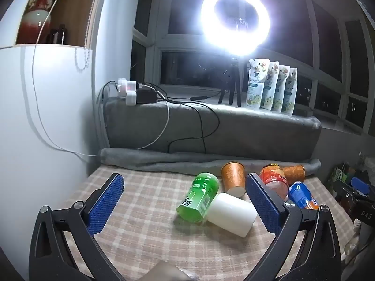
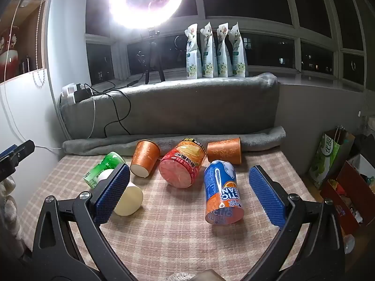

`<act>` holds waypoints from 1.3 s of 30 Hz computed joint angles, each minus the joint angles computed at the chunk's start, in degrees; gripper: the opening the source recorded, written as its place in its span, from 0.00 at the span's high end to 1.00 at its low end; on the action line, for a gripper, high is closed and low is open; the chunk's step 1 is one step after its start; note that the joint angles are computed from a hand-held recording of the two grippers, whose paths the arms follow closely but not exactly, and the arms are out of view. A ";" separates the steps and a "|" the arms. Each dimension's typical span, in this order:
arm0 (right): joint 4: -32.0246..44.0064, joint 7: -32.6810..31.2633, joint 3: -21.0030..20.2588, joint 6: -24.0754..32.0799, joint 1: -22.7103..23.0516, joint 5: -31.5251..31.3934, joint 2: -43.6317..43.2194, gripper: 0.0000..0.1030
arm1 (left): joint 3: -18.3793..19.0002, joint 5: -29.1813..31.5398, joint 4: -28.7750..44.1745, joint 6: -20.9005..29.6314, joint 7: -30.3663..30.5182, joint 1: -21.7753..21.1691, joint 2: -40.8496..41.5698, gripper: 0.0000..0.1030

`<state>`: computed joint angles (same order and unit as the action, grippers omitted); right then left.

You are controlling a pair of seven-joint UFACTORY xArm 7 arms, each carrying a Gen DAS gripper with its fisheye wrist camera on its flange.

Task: Flip cup upright

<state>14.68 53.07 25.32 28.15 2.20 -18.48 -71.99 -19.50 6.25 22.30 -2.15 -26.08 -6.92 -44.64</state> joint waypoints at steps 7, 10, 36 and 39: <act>0.14 -0.03 0.16 0.28 0.03 -0.24 0.34 0.00 | 0.55 0.53 -0.01 -0.51 -0.03 0.54 0.17 0.01; 0.15 0.17 0.25 0.16 0.00 -0.28 0.36 0.00 | -0.46 0.31 -0.40 -1.15 -0.41 1.32 -0.02 0.01; 0.38 2.13 1.60 3.95 1.25 -1.38 -1.45 0.00 | -1.62 1.12 -0.91 1.76 -1.40 1.18 -2.88 0.01; -0.03 2.11 1.03 4.29 1.44 -1.43 -2.29 0.00 | -1.66 1.37 -0.75 1.58 -1.42 1.04 -2.67 0.01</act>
<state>14.65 55.18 26.35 32.45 3.64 -19.92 -74.28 -21.16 7.63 21.55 -0.57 -27.51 -5.88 -47.31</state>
